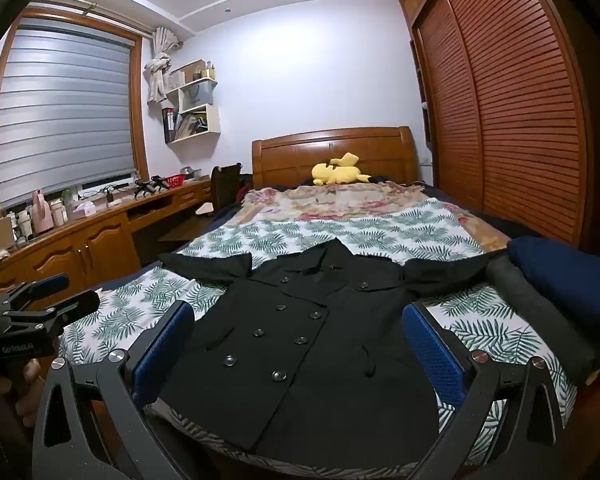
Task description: Fold large clothes
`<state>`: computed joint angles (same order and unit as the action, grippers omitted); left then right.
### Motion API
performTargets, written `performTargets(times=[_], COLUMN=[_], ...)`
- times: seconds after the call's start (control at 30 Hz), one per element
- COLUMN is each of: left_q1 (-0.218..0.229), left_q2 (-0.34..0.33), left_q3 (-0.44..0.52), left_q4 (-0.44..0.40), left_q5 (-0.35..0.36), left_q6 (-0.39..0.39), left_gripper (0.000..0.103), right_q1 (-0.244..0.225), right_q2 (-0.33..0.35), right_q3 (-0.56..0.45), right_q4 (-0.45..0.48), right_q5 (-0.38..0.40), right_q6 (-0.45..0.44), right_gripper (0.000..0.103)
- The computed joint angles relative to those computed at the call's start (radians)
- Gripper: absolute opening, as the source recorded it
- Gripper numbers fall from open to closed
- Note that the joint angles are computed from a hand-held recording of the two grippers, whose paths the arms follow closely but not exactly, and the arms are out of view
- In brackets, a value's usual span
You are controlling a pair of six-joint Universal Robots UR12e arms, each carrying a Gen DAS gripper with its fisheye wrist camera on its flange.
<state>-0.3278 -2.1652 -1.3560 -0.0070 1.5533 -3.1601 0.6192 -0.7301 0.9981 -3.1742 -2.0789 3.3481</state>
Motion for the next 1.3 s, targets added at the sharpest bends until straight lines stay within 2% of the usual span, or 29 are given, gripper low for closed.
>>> performTargets(times=[0.5,0.7,1.3], left_q1=[0.008,-0.004,-0.008], left_q2=[0.004,0.001,0.008], left_q3=[-0.009,-0.001,-0.007], left_q4=[0.003,-0.002,0.013], left_q5=[-0.004,0.018,0.019], left_q6=[0.004,0.007,0.005], left_gripper=[0.103,0.103,0.103], right_q1=[-0.003,0.0,0.002], right_q2=[-0.009,-0.002,0.0], right_q3=[0.009,-0.001,-0.004], right_q4=[0.012,0.017,0.016], right_q5=[0.005,-0.001,-0.001], right_q6=[0.003,0.005,0.004], right_gripper=[0.103,0.103,0.103])
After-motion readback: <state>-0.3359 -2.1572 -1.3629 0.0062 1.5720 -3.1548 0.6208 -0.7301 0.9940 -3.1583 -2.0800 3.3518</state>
